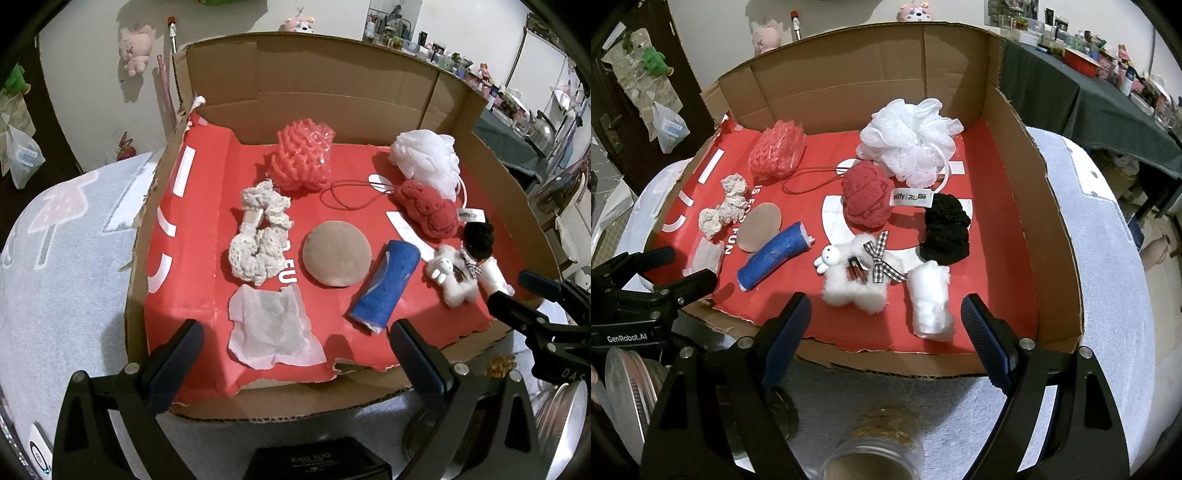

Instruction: Organize soft objects

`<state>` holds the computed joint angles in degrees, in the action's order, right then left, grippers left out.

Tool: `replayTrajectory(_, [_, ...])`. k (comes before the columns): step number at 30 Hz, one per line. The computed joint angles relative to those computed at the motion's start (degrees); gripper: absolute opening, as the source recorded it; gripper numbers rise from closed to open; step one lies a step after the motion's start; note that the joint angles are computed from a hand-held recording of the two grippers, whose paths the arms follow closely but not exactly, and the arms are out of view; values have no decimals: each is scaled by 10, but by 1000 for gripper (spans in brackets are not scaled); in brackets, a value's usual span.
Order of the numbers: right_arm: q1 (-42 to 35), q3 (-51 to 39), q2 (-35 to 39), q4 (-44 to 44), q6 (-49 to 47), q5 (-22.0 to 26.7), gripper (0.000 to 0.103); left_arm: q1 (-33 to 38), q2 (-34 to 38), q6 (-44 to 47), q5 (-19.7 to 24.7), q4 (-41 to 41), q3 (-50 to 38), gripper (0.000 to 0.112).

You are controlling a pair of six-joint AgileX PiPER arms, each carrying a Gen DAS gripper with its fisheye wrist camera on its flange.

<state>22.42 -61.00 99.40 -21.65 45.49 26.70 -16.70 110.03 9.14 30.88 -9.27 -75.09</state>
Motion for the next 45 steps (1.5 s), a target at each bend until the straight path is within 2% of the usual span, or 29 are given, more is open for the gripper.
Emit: replayTrajectory(45, [4,7,-3,-19,12,-5,83,1,-1,2,-1,-1,2,102])
